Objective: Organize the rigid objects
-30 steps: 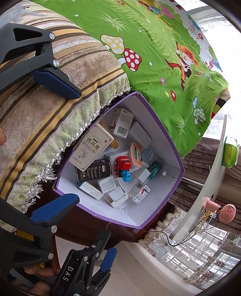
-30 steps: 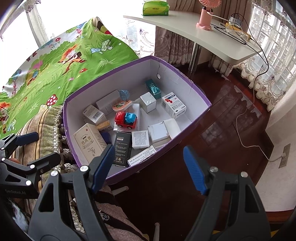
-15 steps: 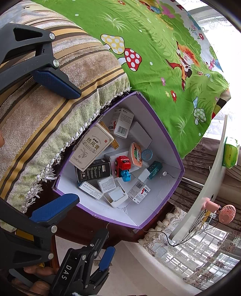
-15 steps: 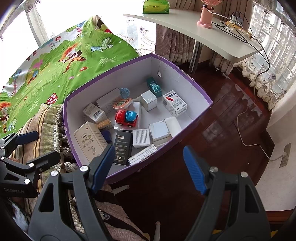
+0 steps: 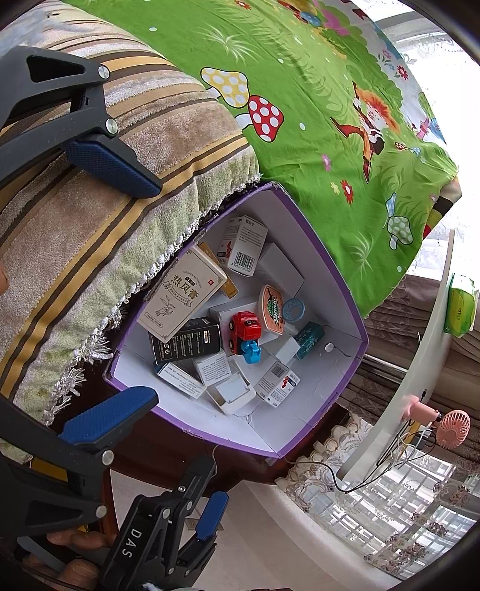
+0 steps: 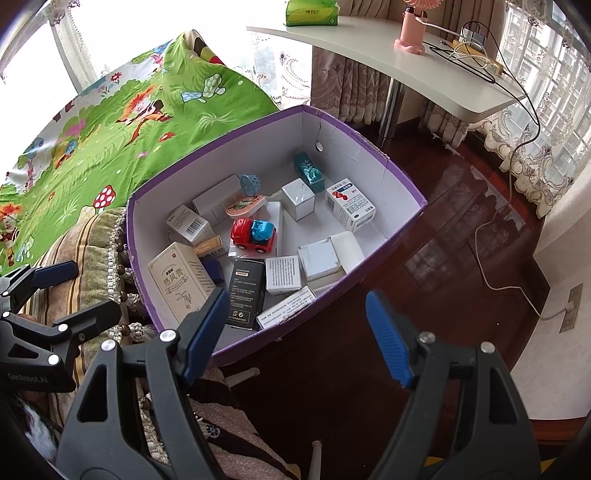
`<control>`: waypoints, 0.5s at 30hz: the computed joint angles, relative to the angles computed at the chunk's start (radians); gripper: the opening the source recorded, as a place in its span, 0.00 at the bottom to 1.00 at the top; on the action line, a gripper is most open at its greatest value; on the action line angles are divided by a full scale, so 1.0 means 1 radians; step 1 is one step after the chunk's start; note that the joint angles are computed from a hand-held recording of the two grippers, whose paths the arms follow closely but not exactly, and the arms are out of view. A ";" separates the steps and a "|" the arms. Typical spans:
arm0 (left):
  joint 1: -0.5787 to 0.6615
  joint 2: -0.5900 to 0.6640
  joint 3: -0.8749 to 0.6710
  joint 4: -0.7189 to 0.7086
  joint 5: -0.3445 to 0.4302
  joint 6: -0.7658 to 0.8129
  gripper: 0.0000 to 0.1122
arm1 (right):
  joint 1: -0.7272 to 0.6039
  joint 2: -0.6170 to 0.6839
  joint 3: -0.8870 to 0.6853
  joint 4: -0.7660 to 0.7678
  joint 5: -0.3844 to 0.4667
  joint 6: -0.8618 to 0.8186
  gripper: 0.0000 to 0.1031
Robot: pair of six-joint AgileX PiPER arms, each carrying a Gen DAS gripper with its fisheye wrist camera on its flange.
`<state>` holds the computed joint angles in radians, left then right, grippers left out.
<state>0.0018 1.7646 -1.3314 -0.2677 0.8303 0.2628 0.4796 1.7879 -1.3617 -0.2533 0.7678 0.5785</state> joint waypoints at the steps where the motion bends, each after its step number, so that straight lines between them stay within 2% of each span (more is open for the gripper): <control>1: 0.001 0.001 -0.002 -0.001 0.001 0.001 0.92 | -0.001 0.001 -0.001 0.002 0.000 -0.002 0.76; 15: 0.000 0.004 -0.005 0.000 0.003 0.000 0.92 | -0.001 0.003 0.000 0.005 -0.002 -0.003 0.76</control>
<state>0.0016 1.7684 -1.3363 -0.2676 0.8328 0.2625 0.4786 1.7908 -1.3617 -0.2488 0.7661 0.5755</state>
